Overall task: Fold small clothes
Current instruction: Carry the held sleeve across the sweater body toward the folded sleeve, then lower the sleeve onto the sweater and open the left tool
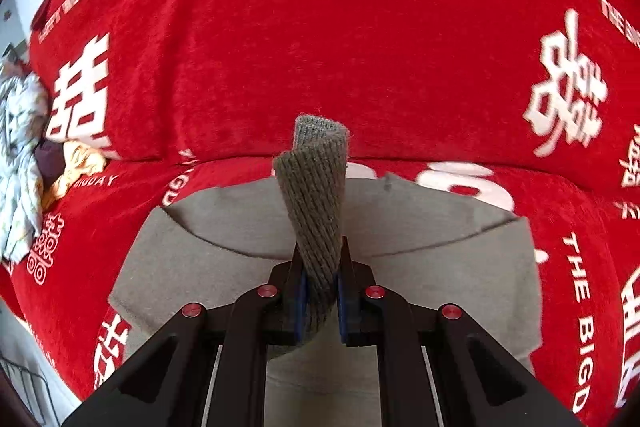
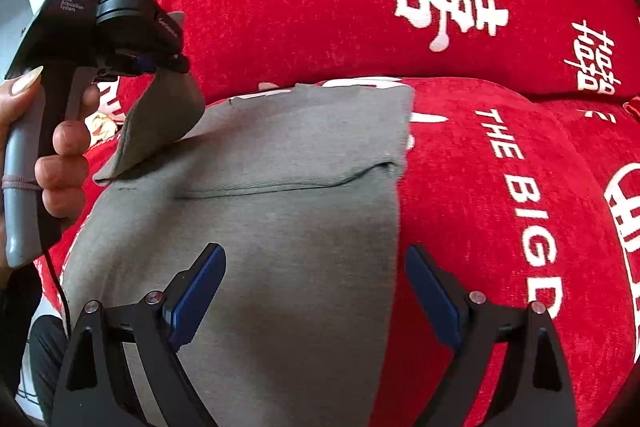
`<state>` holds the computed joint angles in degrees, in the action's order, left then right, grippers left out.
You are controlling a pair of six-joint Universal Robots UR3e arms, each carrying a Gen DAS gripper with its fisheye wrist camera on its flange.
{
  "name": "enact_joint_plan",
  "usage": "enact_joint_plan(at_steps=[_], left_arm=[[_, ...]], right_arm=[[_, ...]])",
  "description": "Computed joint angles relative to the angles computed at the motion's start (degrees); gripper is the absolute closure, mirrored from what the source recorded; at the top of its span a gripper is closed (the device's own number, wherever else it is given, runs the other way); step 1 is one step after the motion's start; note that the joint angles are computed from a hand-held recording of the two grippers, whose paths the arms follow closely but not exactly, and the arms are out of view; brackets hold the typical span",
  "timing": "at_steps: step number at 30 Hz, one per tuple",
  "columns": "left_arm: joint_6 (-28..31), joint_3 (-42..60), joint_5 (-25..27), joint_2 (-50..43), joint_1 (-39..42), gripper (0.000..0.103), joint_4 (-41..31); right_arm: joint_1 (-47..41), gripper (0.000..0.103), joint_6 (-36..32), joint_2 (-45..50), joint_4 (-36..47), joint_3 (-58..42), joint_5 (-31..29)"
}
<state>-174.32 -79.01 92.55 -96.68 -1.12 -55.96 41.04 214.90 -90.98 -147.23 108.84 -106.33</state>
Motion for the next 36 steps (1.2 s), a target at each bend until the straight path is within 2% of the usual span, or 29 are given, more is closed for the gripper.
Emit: enact_joint_plan(at_steps=[7,14,22,31,32,33,35,36], left_arm=[[-0.85,-0.41,3.38,-1.75,-7.93,0.09,0.97],[-2.25,1.12,4.3,-5.27,-11.14,0.09,-0.4],[-2.86,3.7,-2.46,-9.14,-9.65,0.09,-4.41],[-3.11,3.31,-6.38,-11.05,-9.27,0.087,-4.98],[-3.18,2.6,-7.49,-10.78,-8.88,0.071,-4.46],[-2.79,2.08,-9.5,-10.32,-8.05,0.041,-4.53],[-2.75,1.4,-12.36,-9.41,-7.04,0.006,-4.94],[-3.49,0.35,-11.53,-8.58,-7.32,0.005,-3.39]], right_arm=[[-0.76,0.01,0.18,-1.68,-2.52,3.53,0.04],[-2.77,0.01,0.3,-4.95,-4.56,8.55,1.32],[-4.6,0.01,0.17,-6.28,-6.38,11.17,2.49],[-4.97,0.01,0.67,-6.14,-8.85,13.29,3.5],[-4.93,0.01,0.61,-6.24,-8.92,13.39,3.48],[-4.88,0.01,0.64,-6.28,-8.92,13.41,3.43],[-4.79,0.01,0.87,-6.49,-8.7,13.4,3.22],[-4.78,0.01,1.02,-6.69,-8.56,13.49,3.16]])
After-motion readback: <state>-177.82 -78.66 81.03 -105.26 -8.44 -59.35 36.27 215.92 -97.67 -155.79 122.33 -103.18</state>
